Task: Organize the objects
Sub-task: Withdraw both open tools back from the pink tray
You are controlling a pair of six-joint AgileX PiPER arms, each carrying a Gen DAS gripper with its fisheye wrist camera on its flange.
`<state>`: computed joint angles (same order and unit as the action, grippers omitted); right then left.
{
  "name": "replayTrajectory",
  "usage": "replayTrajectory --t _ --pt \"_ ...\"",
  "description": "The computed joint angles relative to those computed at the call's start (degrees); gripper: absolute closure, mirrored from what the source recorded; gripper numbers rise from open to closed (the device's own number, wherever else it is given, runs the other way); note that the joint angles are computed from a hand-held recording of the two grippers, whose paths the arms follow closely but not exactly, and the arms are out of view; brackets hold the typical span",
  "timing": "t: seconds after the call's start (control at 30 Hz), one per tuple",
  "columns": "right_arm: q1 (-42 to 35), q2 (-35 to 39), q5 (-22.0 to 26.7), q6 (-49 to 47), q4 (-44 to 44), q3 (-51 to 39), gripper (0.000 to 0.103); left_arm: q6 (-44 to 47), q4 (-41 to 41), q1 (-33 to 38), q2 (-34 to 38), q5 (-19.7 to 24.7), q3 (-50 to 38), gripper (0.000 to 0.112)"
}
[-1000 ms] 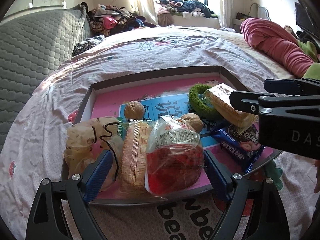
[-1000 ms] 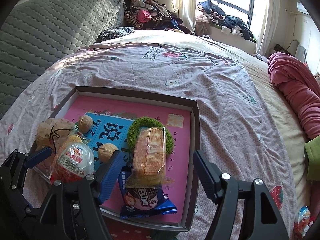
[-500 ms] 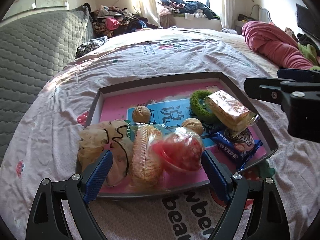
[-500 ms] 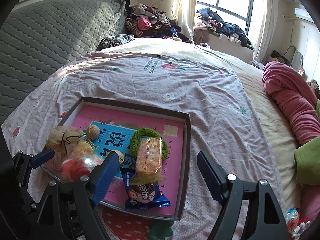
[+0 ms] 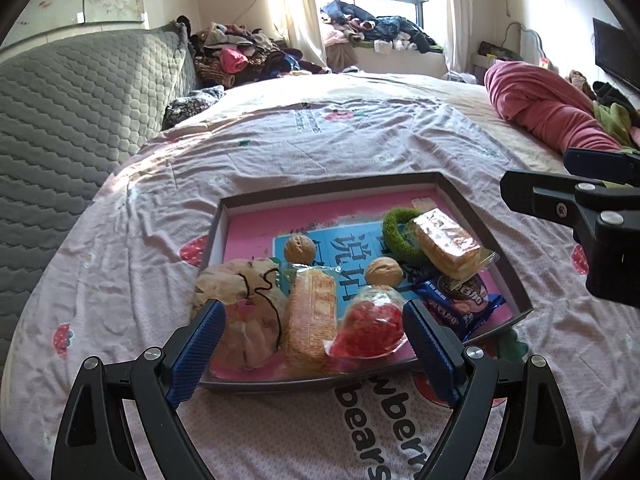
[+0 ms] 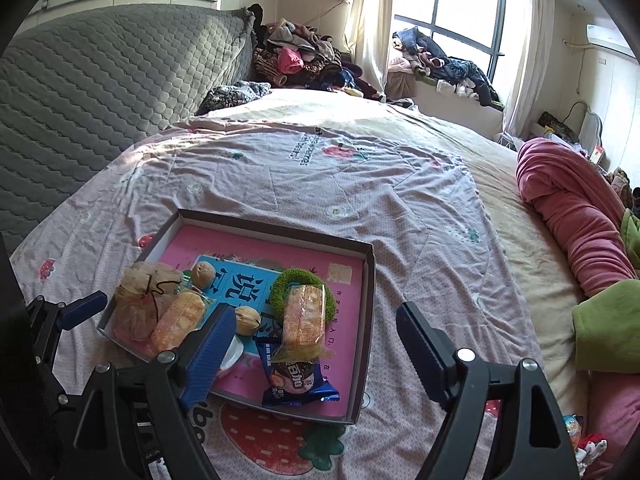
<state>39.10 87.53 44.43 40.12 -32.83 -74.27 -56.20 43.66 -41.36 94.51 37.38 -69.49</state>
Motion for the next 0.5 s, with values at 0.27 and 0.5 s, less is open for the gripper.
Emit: replayTrajectory --t 0.27,0.5 --pt "3.08 -2.71 3.44 1.68 -1.69 -0.99 0.017 0.57 -0.10 -0.76 -4.49 3.21 -0.34 0.022" --pt "6.45 -5.48 7.13 3.21 -3.39 -1.79 0.013 1.08 0.09 -1.95 -8.62 6.58 -0.57 0.022"
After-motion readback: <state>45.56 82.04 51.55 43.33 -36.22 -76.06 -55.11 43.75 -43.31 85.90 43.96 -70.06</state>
